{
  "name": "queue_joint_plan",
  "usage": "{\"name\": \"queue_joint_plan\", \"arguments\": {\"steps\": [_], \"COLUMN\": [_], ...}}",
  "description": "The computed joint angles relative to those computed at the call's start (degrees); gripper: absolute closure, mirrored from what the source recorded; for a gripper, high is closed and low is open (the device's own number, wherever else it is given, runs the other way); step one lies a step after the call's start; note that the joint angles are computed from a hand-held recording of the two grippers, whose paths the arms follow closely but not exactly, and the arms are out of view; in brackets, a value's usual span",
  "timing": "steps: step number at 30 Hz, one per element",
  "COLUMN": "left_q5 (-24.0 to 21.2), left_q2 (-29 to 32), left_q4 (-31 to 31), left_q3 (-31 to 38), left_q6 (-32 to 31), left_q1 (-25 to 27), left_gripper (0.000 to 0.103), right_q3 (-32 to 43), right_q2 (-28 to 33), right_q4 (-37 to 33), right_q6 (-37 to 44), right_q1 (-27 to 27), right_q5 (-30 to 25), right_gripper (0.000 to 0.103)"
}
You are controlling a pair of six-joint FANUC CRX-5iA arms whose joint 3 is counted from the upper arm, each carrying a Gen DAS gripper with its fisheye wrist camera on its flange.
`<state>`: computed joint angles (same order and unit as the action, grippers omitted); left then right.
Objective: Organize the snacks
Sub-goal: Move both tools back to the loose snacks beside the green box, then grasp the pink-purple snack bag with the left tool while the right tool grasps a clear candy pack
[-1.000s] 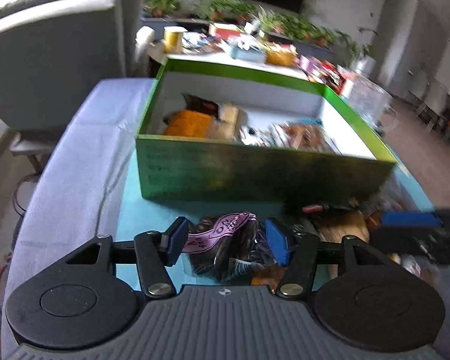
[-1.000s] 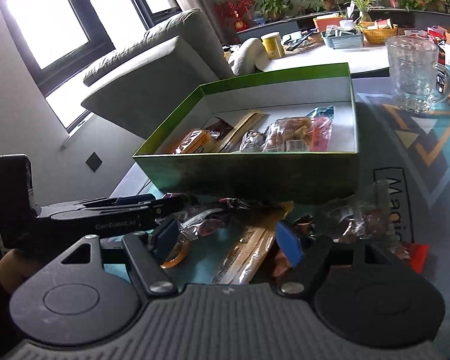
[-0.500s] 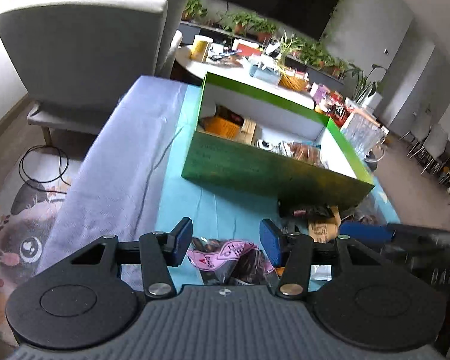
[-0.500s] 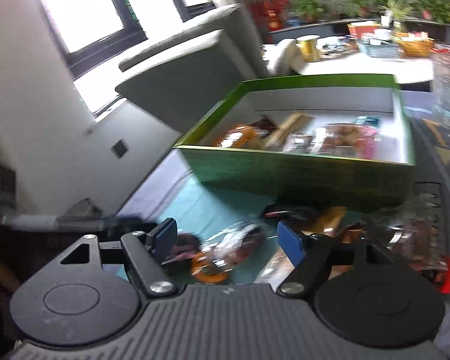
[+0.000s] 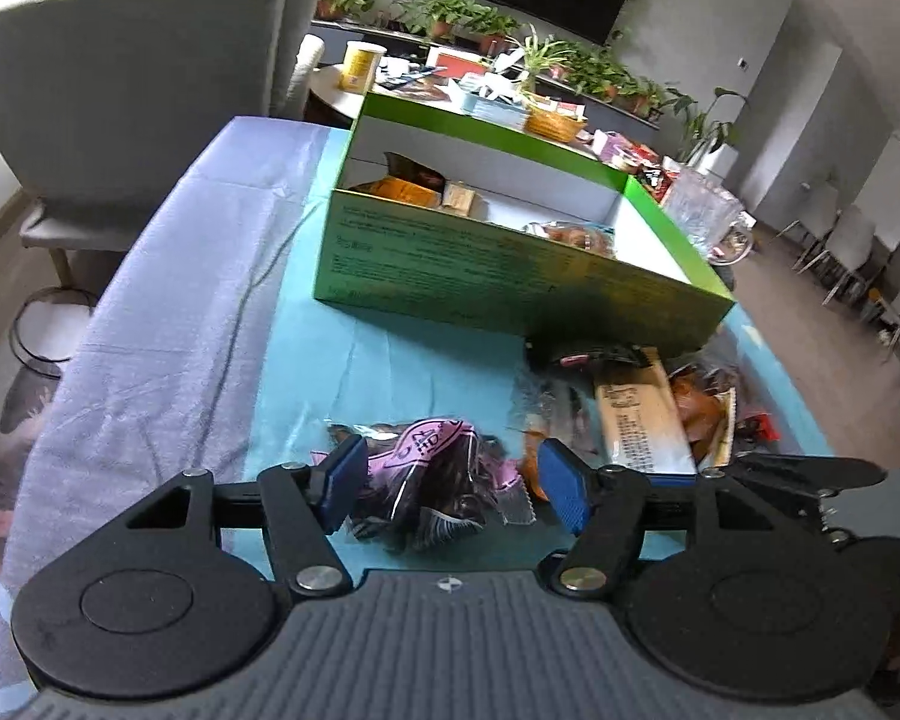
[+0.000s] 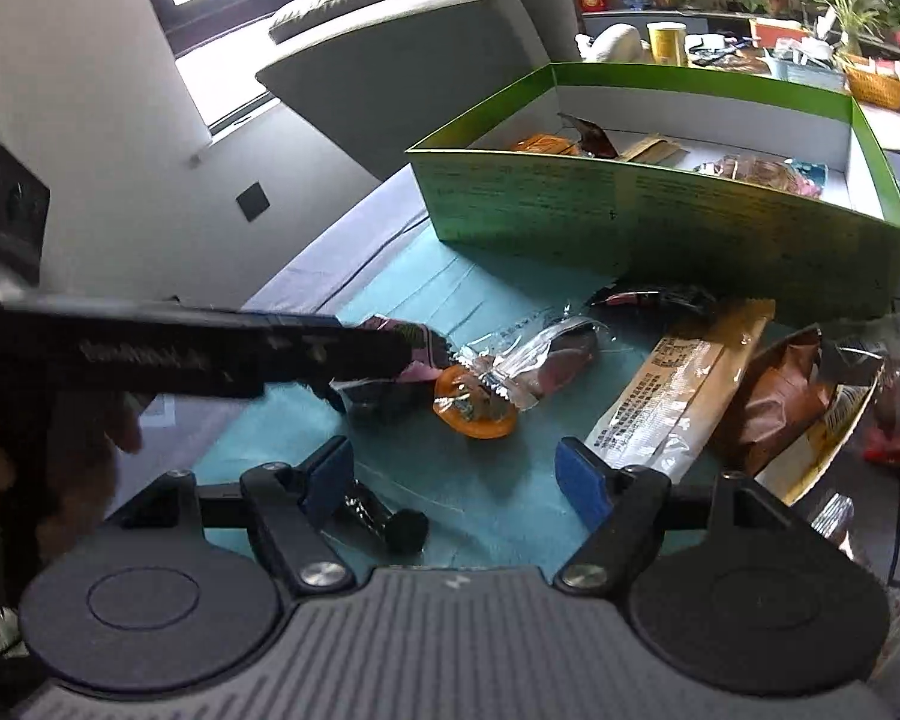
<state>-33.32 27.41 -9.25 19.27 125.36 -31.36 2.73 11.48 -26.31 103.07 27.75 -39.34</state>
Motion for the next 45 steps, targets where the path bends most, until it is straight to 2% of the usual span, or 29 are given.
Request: {"name": "queue_joint_plan", "arguments": {"steps": [3, 4, 6, 10, 13, 17, 19, 21, 24, 25, 28, 33, 35, 36, 37, 38, 42, 45], "left_q5": [0.2, 0.0, -0.9, -3.6, -3.4, -0.4, -0.9, -3.6, -1.3, -1.2, -1.9, -2.4, 0.9, 1.3, 2.1, 2.2, 1.1, 1.8], "left_q2": [-1.0, -1.3, -1.5, -0.8, -0.8, -2.1, -2.0, -1.3, -1.5, -1.5, -0.8, 0.6, 0.1, -0.3, -0.6, -0.9, -2.7, -4.3], "left_q4": [-1.9, -2.6, -4.2, -8.6, -8.0, -3.9, -3.2, -3.3, 0.0, -1.3, -1.2, -5.0, -4.5, -6.8, -6.6, -6.6, -13.4, -16.2], "left_q3": [-0.6, -0.6, -0.4, 1.5, 1.2, -1.8, -1.8, -0.5, -2.5, -2.4, -1.3, 1.1, -0.8, -0.9, -1.5, -1.7, -1.8, -3.1], "left_q6": [1.7, 2.0, 2.9, 8.7, 9.2, 9.2, 10.5, 13.3, 14.3, 15.8, 14.9, 13.1, 11.3, 13.7, 13.0, 12.8, 18.3, 21.3], "left_q1": [-0.3, -0.3, -0.5, -1.4, -1.1, 0.4, 0.7, 0.6, 1.3, 1.1, 0.9, -0.4, -0.1, -0.5, -0.4, -0.4, -1.3, -1.5], "left_gripper": [0.042, 0.038, 0.037, 0.034, 0.034, 0.034, 0.033, 0.033, 0.032, 0.031, 0.031, 0.03, 0.046, 0.055, 0.059, 0.06, 0.06, 0.06], "right_q3": [-0.5, -0.4, 0.1, 0.3, 0.3, 0.4, 0.3, 0.3, 0.2, 0.2, 0.4, 0.2, 0.0, -0.1, -0.2, -0.2, -0.8, -1.6], "right_q2": [-0.2, -0.1, 0.2, 0.5, 0.5, 0.5, 0.5, 0.6, 0.5, 0.4, 0.5, 0.5, 0.4, 0.3, 0.3, 0.3, 0.3, 0.7], "right_q4": [1.0, 1.1, 1.2, 0.7, 0.9, 0.6, 0.7, 1.1, 0.9, 0.8, 0.5, 0.9, 1.3, 1.4, 1.4, 1.4, 2.8, 6.8], "right_q6": [-0.7, -0.7, -0.8, -1.1, -1.2, -1.0, -1.5, -2.0, -2.1, -1.9, -1.7, -2.3, -2.5, -2.6, -2.7, -2.8, -4.8, -9.3], "right_q1": [0.6, 0.7, 0.7, 0.5, 0.6, 0.5, 0.6, 0.8, 0.8, 0.8, 0.6, 0.8, 0.9, 1.0, 1.0, 1.0, 1.6, 3.1], "right_q5": [0.6, 0.5, 0.3, 0.3, 0.2, 0.1, 0.4, 0.6, 0.6, 0.5, 0.3, 0.6, 0.8, 1.0, 1.2, 1.4, 3.1, 5.6], "right_gripper": [0.027, 0.027, 0.027, 0.027, 0.027, 0.027, 0.027, 0.027, 0.027, 0.027, 0.027, 0.027, 0.027, 0.027, 0.027, 0.027, 0.027, 0.028]}}
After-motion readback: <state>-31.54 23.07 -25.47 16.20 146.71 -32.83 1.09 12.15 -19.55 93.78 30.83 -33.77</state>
